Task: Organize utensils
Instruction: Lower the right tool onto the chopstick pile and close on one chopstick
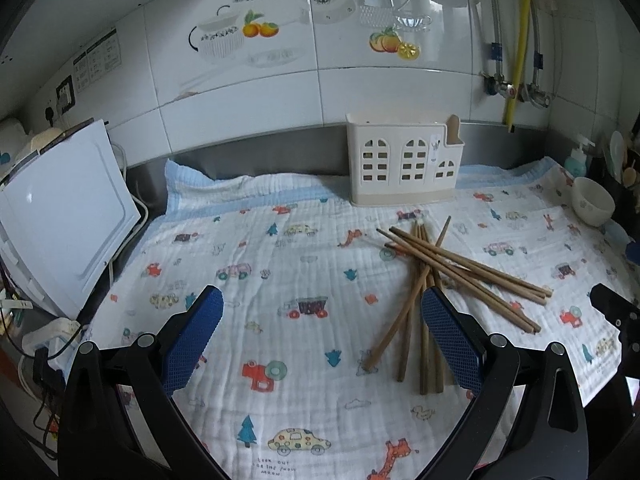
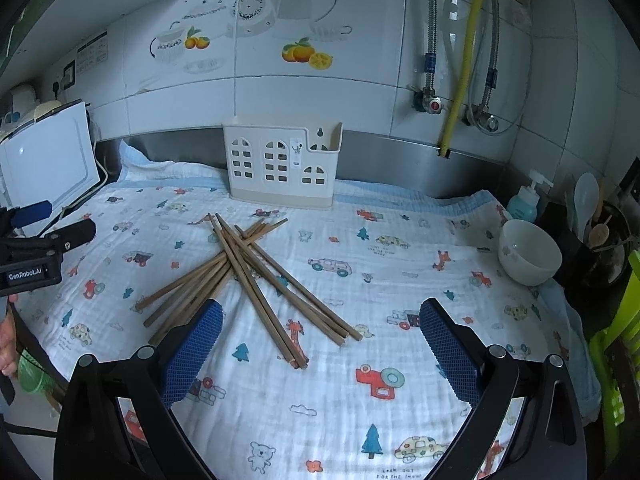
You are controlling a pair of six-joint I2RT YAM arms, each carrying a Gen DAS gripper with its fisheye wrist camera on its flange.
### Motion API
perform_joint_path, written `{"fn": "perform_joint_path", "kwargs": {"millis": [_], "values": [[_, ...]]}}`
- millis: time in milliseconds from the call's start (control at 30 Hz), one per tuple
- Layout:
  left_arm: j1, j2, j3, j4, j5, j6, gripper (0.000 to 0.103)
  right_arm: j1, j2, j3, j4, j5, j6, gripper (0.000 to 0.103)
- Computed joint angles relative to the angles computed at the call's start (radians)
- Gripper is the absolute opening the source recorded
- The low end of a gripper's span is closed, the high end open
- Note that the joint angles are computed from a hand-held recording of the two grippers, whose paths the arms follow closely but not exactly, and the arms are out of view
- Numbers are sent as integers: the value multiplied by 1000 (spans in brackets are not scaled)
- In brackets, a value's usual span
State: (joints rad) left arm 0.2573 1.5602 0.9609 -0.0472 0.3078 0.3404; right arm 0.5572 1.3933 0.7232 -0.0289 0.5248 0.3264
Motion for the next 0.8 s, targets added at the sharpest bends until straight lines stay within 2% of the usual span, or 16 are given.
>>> {"fn": "perform_joint_path", "kwargs": {"millis": [100,233,400,667,800], "values": [[1,1,0,0,1,3,98,-6,-8,-17,28,-22,-12,94],[-2,14,-1,-2,2,17,98,-23,-10,-46,66,-87,-29,84],[-7,39,1,-1,13,24,98,-51,16,-72,108,-169,-55,77],[-11,110,38,-10,21,37,98,-112,89,-86,165,-331,-101,53],[-11,144,62,-20,18,36,98,-145,144,-72,181,-426,-133,45]]}}
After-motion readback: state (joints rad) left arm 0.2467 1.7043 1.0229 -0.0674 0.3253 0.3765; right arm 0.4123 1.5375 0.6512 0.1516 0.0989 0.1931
